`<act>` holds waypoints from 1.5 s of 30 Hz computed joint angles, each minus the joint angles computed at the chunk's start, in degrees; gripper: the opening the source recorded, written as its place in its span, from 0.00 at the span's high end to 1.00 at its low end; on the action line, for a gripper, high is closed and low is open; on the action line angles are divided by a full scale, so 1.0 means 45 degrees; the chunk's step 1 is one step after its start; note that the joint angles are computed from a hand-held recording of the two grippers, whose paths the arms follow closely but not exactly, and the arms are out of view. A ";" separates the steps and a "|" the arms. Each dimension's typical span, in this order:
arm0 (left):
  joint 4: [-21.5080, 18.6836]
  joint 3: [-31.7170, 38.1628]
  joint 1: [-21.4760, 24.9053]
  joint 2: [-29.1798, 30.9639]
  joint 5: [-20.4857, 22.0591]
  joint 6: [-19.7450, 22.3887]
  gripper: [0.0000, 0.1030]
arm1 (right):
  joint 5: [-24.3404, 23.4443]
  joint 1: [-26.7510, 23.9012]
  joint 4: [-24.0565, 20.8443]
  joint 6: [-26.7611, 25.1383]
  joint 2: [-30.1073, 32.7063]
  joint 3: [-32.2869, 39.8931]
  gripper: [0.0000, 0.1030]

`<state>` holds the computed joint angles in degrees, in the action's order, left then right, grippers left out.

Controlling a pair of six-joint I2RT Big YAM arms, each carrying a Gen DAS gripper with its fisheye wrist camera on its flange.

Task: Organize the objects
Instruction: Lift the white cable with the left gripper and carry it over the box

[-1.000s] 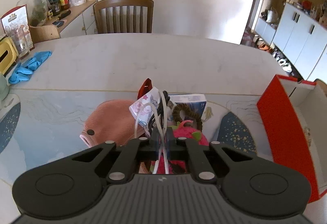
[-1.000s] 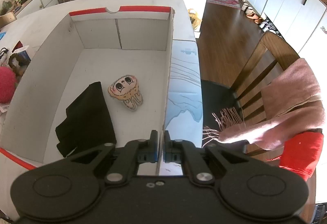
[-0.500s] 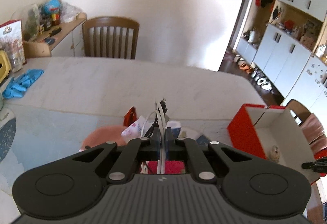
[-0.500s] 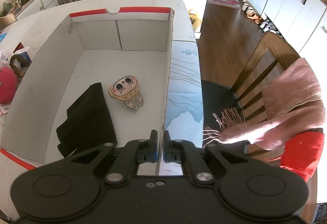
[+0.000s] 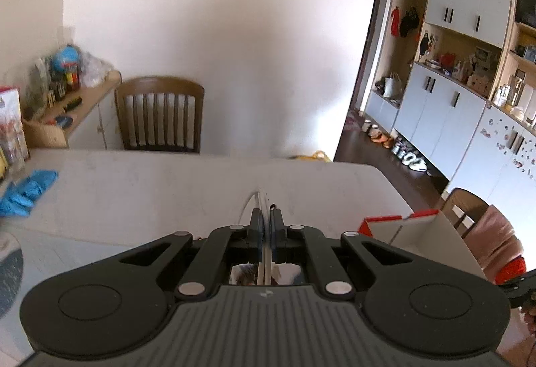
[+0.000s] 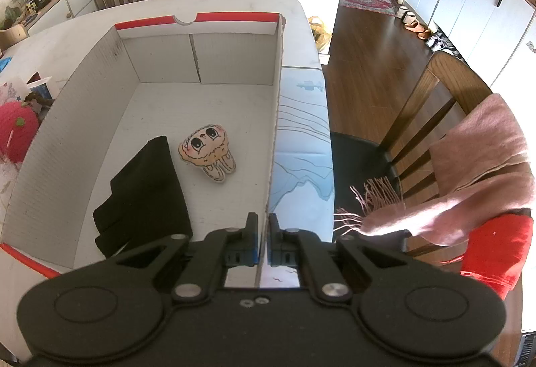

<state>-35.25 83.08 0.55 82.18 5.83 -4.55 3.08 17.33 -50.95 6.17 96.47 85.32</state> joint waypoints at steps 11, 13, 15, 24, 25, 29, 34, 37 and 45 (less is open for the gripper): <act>-0.0358 0.0416 -0.0036 0.0729 -0.0461 0.0598 0.97 | -0.0032 0.0020 0.0039 0.0021 -0.0022 -0.0053 0.96; -0.0624 0.0380 -0.0020 0.1031 -0.0521 0.0580 0.97 | -0.0041 0.0016 0.0041 0.0004 -0.0036 -0.0082 0.96; -0.0835 0.0300 -0.0012 0.1356 -0.0727 0.0607 0.97 | -0.0039 0.0013 0.0058 0.0001 -0.0055 -0.0120 0.96; -0.1209 0.0292 0.0204 0.2399 -0.0886 0.0130 0.97 | 0.0010 0.0030 0.0040 0.0024 -0.0062 -0.0125 0.96; -0.1248 0.0409 0.0230 0.2422 -0.0811 0.0098 0.97 | 0.0005 0.0025 0.0051 0.0036 -0.0077 -0.0145 0.96; -0.1429 0.0702 0.0295 0.2199 -0.0355 -0.0097 0.97 | -0.0040 -0.0004 0.0085 0.0085 -0.0132 -0.0214 0.96; -0.1343 0.1041 0.0363 0.1599 0.0481 -0.0066 0.97 | -0.0055 -0.0015 0.0100 0.0110 -0.0151 -0.0239 0.96; -0.0937 0.1115 0.0350 0.1118 0.0875 -0.0122 0.97 | -0.0062 -0.0015 0.0101 0.0118 -0.0153 -0.0242 0.96; -0.0562 0.1744 -0.0064 0.0755 0.1989 -0.0397 0.97 | -0.0046 -0.0027 0.0097 0.0039 -0.0129 -0.0217 0.96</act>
<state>-37.78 90.92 0.26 85.58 14.78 -6.33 2.88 17.21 -50.51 6.35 95.89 84.34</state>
